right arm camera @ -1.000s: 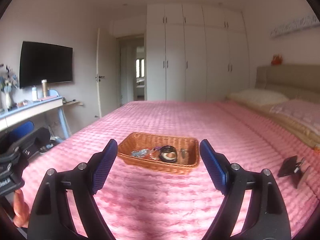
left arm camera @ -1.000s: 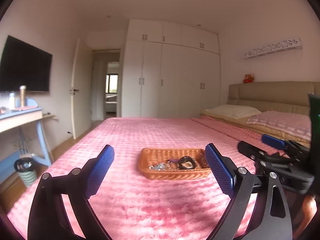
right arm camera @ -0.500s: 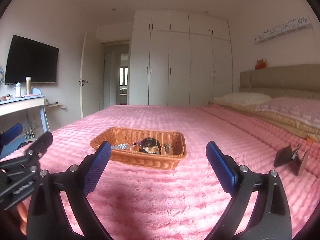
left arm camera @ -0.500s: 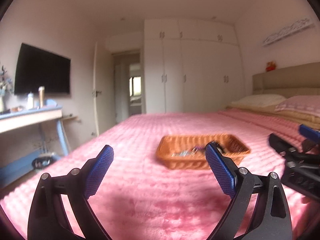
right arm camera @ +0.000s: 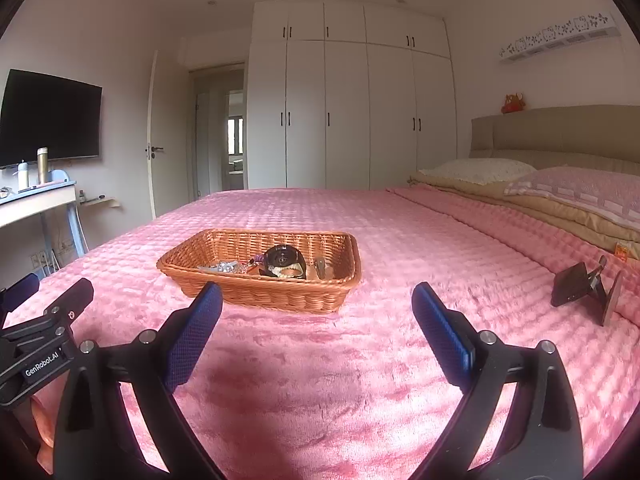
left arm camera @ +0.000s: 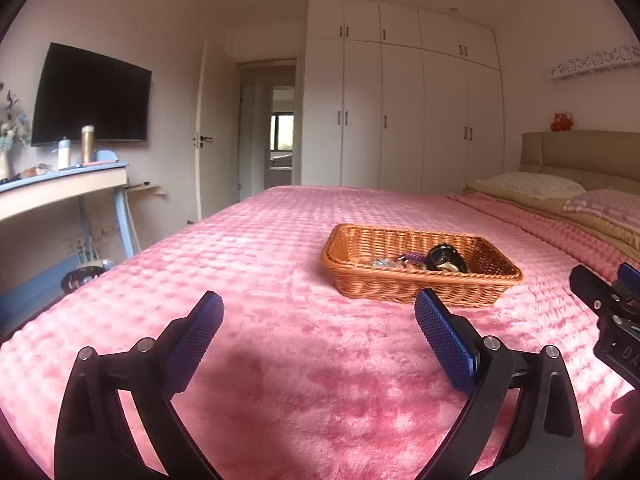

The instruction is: Organize jewelry

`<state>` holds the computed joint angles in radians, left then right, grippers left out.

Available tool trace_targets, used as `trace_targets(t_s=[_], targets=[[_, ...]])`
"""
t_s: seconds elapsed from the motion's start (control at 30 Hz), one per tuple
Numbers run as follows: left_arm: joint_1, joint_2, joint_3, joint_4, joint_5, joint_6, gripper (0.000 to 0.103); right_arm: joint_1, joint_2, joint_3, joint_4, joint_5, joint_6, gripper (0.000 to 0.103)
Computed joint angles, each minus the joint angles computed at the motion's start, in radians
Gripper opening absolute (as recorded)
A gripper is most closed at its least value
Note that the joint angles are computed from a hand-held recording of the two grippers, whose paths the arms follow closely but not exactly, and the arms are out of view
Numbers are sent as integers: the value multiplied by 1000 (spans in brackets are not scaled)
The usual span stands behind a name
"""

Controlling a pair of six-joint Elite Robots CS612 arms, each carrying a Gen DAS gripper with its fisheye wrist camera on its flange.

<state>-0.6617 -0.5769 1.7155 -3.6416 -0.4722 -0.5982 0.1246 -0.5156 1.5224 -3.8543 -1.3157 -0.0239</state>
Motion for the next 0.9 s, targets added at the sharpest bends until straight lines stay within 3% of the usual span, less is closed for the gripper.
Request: trace_targets(t_s=[0.9], targets=[[-3,-7,4,26,15,-21,95,-3,-2,-3,36,8,7,95]])
